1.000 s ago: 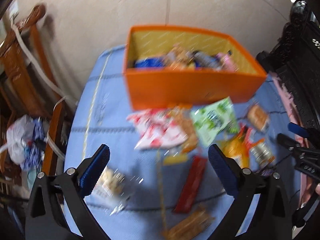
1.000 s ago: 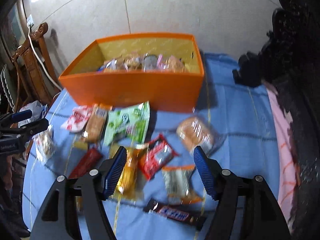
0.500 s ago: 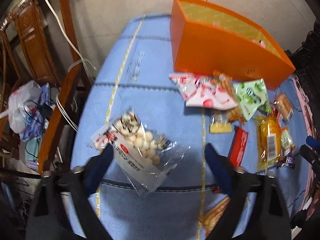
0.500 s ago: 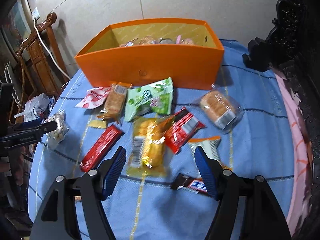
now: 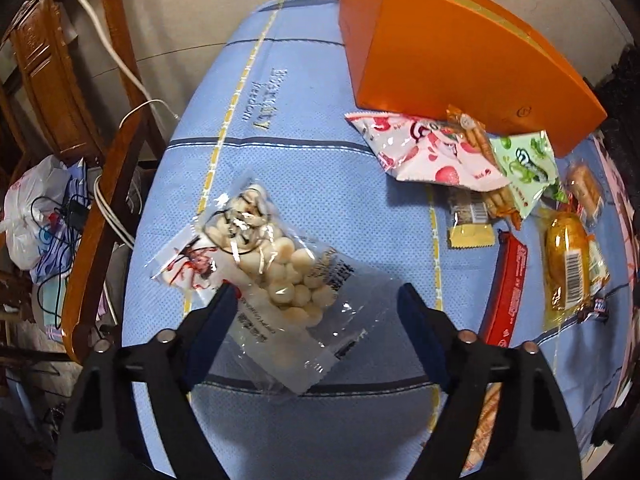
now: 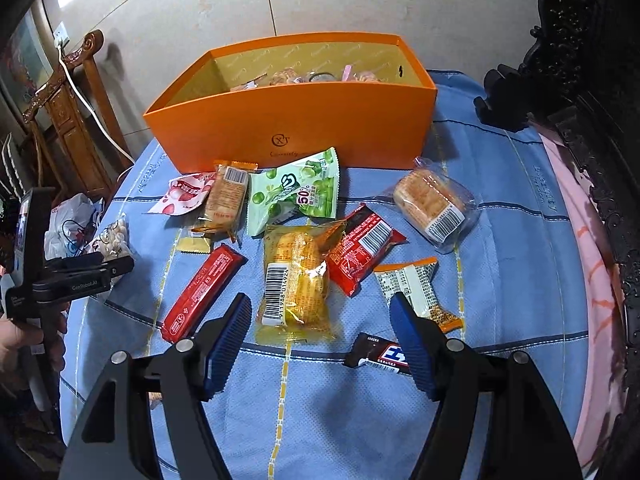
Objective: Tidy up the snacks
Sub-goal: 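Grasp the clear white-ball bag with the left tool, then grasp the yellow bread bag with the right tool while the left tool holds the white-ball bag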
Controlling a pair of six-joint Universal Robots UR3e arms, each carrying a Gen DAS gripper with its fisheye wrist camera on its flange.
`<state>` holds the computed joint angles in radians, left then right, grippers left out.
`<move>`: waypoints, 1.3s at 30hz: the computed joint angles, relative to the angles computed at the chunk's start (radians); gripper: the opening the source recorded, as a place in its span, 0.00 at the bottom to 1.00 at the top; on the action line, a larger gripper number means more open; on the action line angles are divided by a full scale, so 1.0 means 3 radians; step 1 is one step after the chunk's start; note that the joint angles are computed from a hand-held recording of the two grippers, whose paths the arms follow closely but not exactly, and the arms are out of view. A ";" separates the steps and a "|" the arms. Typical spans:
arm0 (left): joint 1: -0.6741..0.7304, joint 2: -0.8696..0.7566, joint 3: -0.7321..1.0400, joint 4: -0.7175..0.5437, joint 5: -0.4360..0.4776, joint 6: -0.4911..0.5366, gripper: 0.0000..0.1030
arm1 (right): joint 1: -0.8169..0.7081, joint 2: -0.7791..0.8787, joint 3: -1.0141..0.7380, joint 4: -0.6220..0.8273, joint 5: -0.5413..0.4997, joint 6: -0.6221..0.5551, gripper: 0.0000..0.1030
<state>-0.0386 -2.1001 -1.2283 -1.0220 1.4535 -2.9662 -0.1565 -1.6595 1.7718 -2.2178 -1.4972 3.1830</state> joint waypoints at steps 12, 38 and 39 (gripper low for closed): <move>-0.0071 -0.0041 0.0156 -0.0065 0.0272 0.0108 0.27 | -0.0063 0.0051 0.0021 -0.0044 -0.0157 0.0007 0.74; -0.0171 0.0174 0.0130 -0.0162 -0.0042 -0.0002 0.20 | 0.0418 0.1275 -0.0605 -0.0118 -0.0226 0.0193 0.54; -0.0158 0.0169 0.0130 -0.0169 -0.0067 0.0000 0.20 | 0.0438 0.1307 -0.0623 -0.0121 -0.0253 0.0198 0.52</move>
